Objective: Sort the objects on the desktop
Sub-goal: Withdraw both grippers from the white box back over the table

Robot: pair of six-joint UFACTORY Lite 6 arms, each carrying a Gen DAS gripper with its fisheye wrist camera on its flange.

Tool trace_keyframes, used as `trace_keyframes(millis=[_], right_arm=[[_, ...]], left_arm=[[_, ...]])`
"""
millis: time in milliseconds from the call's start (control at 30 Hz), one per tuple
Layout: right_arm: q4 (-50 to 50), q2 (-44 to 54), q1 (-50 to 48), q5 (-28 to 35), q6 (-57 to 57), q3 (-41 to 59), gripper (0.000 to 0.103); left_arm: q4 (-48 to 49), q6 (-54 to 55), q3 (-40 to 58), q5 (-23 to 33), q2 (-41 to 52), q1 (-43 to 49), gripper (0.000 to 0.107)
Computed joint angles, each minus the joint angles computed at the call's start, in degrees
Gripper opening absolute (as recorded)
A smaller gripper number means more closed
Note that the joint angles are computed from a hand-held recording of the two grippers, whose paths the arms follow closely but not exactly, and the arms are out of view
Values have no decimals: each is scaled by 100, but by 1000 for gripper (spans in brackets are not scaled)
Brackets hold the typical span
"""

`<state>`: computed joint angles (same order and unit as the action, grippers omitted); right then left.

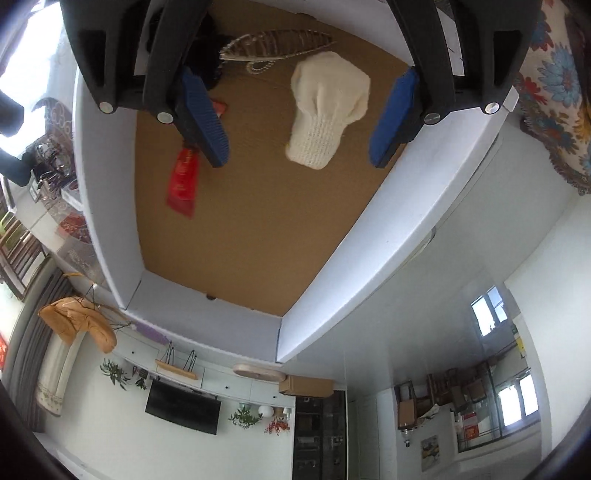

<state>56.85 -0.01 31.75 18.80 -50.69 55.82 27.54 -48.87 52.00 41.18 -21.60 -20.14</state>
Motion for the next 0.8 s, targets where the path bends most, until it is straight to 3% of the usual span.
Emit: trace_keyframes(millis=[100,200,267,300,367,467,567,633,800], right_arm=[[1343,-1303,-1066,-129,-1743,-1395,95],[2482,-2141,-2781,206,-3542,-2660,96],[3000,-1968,-3927,241,-4742,-3055,96],[3252,-1705,-4423,208,-5341,-3133,95],[3833,-1164,-5408,199,-6541,-3179,96],[4468,-183,-6499,268,-7792,-2874,95],[4902,495,-6874,96,-8531,-2568,96],[5182,805,-6933,88,-8805,-2370,102],[5742,1258,-6844,-162,-8896,-1859,103]], left_arm=[[727,-1021,463,362,58,-1421,77],[1298,-1816,1317,597,795,-2889,79],[1453,-2106,2006,558,1509,-3578,92],[1494,-2266,2276,480,1855,-3861,103],[1404,-2463,2917,307,2784,-4274,103],[989,-2132,4081,68,4583,-4388,103],[704,-1897,5531,279,6292,-4318,103],[846,-1989,6242,466,7004,-4296,103],[256,-1284,8700,1113,8669,-3918,103]])
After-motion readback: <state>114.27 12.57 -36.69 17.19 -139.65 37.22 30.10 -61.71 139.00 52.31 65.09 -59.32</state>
